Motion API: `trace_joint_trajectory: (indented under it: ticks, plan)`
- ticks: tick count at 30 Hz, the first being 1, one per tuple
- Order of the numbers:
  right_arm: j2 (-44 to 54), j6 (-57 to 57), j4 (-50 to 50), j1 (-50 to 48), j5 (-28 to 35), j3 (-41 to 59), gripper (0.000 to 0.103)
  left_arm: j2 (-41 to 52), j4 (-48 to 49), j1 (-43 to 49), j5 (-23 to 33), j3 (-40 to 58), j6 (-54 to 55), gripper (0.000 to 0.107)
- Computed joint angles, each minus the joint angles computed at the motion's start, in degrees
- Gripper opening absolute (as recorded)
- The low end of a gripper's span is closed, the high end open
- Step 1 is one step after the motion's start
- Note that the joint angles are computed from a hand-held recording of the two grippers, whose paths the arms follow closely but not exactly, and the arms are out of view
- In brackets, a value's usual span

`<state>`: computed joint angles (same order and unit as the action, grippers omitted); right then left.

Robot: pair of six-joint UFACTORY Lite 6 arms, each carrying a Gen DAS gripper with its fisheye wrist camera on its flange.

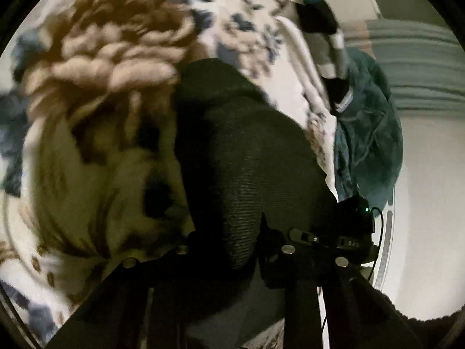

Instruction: Fold small clothes

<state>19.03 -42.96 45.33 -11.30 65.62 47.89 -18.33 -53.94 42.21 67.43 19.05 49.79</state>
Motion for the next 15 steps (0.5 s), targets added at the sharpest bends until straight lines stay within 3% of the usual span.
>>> trace_joint_trajectory:
  ticks: [9,15]
  plan:
    - [-13.96,10.84,2.71,0.98,3.54,-0.30,0.022,6.13,-3.77,-14.71,1.31,17.64,-7.63,0.020]
    - [-11.96,19.55,3.80,1.81,6.59,14.79,0.022,18.07,-5.26,-21.32,2.02,37.99,-12.74,0.020]
